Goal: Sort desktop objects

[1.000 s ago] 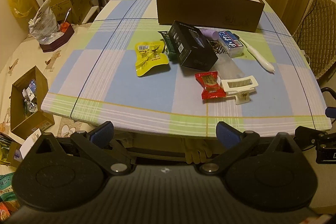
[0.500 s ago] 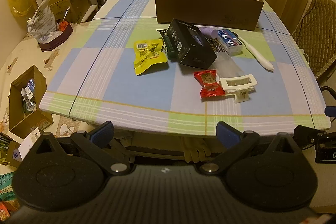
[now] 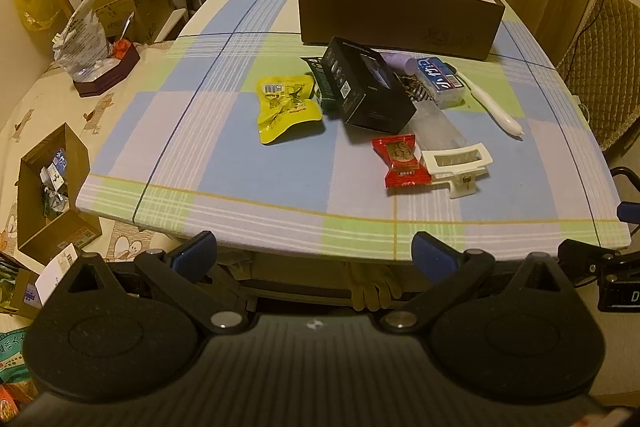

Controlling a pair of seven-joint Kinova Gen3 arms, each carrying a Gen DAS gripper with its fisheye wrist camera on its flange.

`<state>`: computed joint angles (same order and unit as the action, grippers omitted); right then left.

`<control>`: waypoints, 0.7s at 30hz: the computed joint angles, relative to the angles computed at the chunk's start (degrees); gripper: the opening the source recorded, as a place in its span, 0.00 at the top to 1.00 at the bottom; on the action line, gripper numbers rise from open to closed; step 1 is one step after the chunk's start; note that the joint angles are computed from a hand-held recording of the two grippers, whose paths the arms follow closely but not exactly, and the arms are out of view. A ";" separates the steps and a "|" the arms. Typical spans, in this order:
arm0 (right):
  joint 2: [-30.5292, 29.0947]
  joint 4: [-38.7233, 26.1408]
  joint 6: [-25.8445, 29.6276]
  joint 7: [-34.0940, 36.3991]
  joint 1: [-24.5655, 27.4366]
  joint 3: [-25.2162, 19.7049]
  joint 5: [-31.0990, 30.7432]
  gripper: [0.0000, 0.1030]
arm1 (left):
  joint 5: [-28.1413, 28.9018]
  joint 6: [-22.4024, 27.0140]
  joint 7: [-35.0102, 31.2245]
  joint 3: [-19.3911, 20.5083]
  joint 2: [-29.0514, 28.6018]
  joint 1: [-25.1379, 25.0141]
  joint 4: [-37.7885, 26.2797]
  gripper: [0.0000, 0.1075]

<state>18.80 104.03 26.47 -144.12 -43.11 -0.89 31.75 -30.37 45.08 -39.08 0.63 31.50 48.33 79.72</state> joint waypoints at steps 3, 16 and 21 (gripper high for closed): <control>0.39 -0.73 0.31 1.10 0.60 -0.60 -0.92 0.02 | 0.27 0.10 -0.31 0.14 0.11 -0.36 -0.19 0.05; 2.15 -3.12 -0.61 7.38 2.25 -1.01 -5.30 0.02 | 1.53 0.62 -1.53 0.08 0.91 -1.28 -1.60 0.05; 3.02 -4.04 -1.25 9.89 2.65 -0.96 -7.10 0.02 | 1.99 1.27 -1.82 -0.15 1.51 -1.57 -2.70 0.05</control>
<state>21.81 99.99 25.22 -134.23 -40.45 -1.86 24.66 -28.38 46.35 -40.90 0.48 33.01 46.76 77.03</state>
